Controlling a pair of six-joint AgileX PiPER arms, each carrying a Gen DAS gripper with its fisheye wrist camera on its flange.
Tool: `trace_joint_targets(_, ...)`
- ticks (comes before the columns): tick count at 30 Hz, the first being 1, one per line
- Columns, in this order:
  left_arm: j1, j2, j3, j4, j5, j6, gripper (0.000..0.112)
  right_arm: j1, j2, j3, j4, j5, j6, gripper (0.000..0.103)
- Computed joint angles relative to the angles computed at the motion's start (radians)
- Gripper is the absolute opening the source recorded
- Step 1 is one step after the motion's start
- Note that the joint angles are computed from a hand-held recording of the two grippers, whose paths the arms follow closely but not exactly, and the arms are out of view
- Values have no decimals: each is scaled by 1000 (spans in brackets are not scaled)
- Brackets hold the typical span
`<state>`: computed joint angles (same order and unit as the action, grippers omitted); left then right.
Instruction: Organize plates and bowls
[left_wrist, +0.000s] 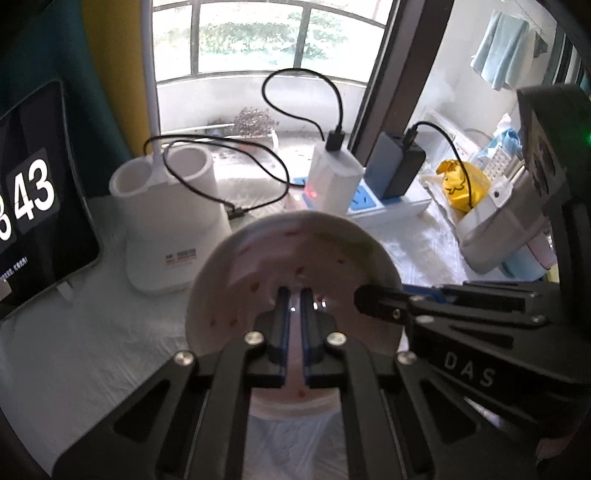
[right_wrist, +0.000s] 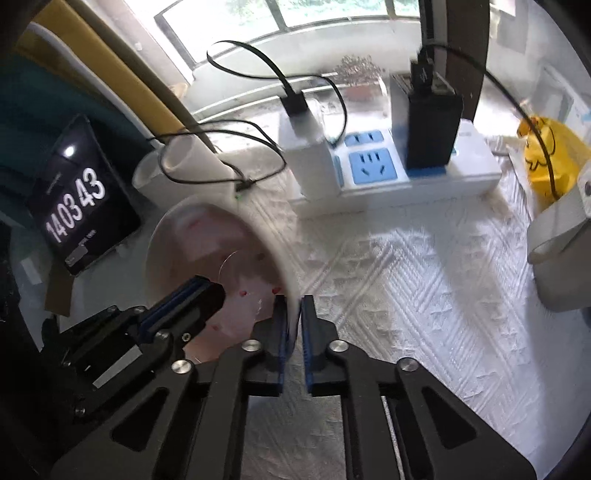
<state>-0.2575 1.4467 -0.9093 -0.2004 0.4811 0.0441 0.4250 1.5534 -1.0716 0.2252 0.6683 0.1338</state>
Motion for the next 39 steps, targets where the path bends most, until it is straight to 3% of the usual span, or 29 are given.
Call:
trace_joint_targets(10,19,-33,39,-144,-12,177,0,20,-22,31,-22,-27,41,7)
trace_joint_targets(20,95,-146,74,-120,-2,212,1,-5,-39,65,47,-47,-7,7)
trace_joint_targets(25,99,-98,60,-18,-8,121,3,-6,-47,73,56,-48,-13,7)
trace_joint_targets(35,98,14,34,-130,27,229,3,-10,-59,85,80,-46,-40,8)
trace_joint_targets(39,45,-17,37,-140,20,252,2,-1,-60,87,88,-49,-44,8)
